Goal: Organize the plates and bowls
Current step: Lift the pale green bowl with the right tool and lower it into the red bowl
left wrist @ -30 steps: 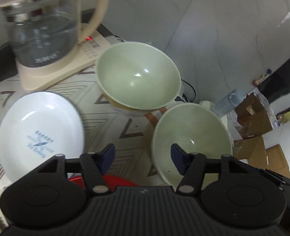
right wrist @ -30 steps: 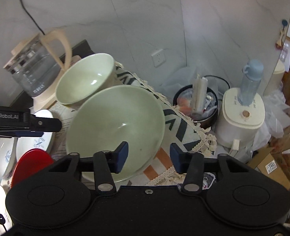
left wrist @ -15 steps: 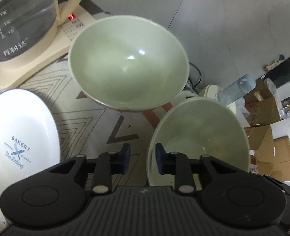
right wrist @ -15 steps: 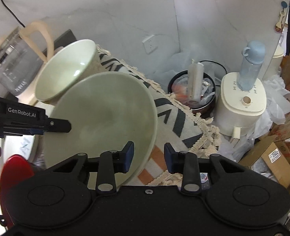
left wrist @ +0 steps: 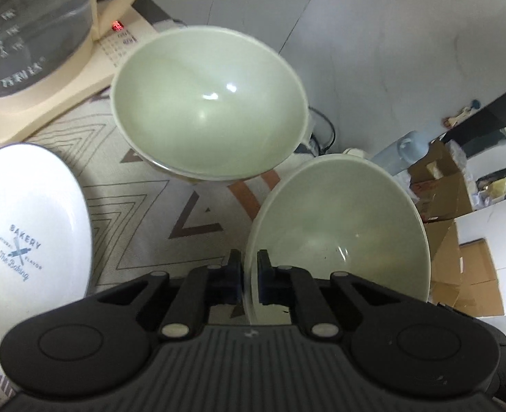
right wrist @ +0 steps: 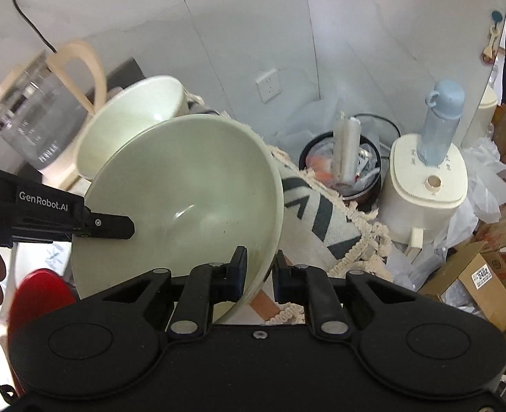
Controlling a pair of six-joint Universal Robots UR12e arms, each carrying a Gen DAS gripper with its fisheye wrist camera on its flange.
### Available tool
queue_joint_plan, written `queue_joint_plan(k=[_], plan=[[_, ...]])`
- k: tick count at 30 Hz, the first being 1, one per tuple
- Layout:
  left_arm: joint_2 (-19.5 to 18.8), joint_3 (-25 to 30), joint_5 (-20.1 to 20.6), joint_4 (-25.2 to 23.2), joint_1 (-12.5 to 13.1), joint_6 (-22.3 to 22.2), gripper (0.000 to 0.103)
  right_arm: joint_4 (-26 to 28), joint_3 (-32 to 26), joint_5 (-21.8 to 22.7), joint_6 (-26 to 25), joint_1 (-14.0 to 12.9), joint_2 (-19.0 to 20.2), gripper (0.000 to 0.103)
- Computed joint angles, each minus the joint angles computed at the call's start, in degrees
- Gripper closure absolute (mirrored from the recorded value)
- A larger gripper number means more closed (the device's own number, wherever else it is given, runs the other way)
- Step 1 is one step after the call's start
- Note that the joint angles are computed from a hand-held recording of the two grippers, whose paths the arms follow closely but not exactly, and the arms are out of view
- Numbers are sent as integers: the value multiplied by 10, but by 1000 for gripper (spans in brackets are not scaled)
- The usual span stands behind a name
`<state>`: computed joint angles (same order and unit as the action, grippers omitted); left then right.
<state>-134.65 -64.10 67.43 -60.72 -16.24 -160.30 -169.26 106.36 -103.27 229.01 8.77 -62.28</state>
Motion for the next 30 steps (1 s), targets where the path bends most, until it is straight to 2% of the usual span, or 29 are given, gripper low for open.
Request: queue_joint_plan(k=[5,9,13,19,23,30], plan=[[30,-39,-15,45,10,-22,96,-37,7,-11,-26,4,-10,88],[44,-53,-38,55,22,-69,96,-61,6,-10,-48,7,-15,87],[66,-83,-33,107,28,-72,96,-75,-1,-2,-66,11,-16,87],[86,-109,-33,158,42,-107,96,-96,-11,16,-96,16,-13,87],[99,-128,-23,180,50,-130,99,-104,-18,26,-108,21,-9,87],[114,-152,-11,190,67,-166,99,-98,-32,58,-134,30,0,87]])
